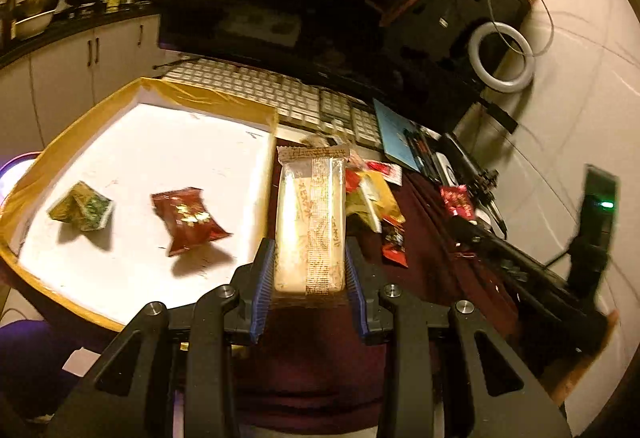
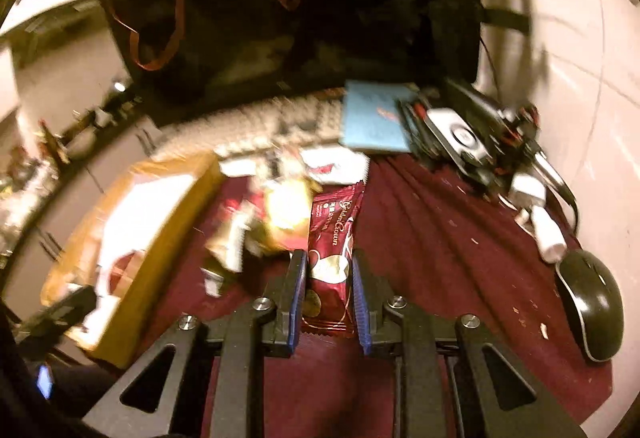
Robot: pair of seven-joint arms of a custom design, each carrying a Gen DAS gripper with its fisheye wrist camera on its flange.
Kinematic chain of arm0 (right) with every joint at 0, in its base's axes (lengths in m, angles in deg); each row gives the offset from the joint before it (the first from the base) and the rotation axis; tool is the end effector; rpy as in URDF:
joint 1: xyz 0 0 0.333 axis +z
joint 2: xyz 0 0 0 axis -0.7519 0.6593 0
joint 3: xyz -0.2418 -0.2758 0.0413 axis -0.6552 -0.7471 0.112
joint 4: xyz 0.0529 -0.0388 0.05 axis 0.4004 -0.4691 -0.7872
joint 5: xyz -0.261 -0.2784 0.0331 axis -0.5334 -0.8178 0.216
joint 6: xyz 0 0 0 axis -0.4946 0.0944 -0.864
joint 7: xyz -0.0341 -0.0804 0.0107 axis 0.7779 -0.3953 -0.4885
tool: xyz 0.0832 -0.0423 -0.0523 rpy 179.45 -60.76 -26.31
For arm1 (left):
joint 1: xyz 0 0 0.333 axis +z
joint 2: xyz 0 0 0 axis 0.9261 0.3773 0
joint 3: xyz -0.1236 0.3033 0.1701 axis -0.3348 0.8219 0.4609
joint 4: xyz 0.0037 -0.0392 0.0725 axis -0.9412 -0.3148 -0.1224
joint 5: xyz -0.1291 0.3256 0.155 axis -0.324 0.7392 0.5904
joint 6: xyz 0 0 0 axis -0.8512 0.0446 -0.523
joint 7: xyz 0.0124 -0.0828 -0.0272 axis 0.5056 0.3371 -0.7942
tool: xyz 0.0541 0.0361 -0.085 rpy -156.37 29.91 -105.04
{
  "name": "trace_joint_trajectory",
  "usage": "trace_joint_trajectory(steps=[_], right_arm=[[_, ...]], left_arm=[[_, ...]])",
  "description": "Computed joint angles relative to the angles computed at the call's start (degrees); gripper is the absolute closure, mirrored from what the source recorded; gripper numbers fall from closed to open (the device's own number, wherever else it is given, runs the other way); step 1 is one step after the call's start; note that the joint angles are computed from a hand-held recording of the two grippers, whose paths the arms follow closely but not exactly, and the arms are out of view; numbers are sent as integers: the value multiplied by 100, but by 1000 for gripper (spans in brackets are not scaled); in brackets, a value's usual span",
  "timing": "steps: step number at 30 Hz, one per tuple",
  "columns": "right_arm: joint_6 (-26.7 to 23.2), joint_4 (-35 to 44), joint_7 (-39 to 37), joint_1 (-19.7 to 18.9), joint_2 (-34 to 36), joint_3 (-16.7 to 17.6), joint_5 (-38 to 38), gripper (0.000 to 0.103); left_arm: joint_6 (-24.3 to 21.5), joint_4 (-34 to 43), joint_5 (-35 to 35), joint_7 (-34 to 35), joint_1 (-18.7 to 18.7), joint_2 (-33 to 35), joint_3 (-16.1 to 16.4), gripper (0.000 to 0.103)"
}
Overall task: Organize snacks
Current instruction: 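Carry both bars over the white tray and open both grippers to release them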
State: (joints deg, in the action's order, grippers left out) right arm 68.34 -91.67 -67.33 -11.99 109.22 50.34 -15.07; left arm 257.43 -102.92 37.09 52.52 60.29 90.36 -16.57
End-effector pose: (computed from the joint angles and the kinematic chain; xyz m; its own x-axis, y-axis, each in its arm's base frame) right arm 0.5589 0.4096 0.3873 -0.2681 -0.9405 -0.2089 -0.5265 0.3246 -0.7858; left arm 0.6002 -0.3325 0.4156 -0.4087 -0.8603 0.3047 -0.6650 0.0520 -0.7451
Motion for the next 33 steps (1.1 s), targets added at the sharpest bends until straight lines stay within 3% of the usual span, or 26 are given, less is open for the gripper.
trace_joint_trajectory(steps=[2, 5, 15, 19, 22, 24, 26, 28, 33], right_arm=[[323, 136, 224, 4, 40, -21, -366, 81], [816, 585, -17, -80, 311, 48, -391, 81], [1823, 2185, -2020, -213, 1422, 126, 1121, 81], [1720, 2967, -3239, -363, 1957, 429, 1984, 81], [1587, 3635, -4202, -541, 2429, 824, 2707, 81], [1349, 4140, -4850, -592, 2761, 1056, 3119, 81], [1026, 4662, -5411, -583, 3080, 1221, 3495, 81], [857, 5071, -5805, -557, 3335, 1299, 3793, 81], [370, 5959, -6390, -316, 3804, 1099, 4269, 81]], left_arm=[[79, -28, -104, -62, -228, -64, 311, 72], [130, -48, -172, -143, -266, -88, 453, 72], [145, -8, -518, -372, -649, -97, 1289, 72], [66, 145, -512, -369, -543, -20, 1267, 72], [-43, 364, -552, -329, -792, 74, 1588, 72], [-218, 551, -528, -286, -789, 187, 1609, 72], [-348, 655, -560, -326, -974, 245, 1838, 72], [-398, 697, -538, -337, -1066, 285, 1965, 72], [-627, 816, -491, -484, -1400, 361, 2422, 72]])
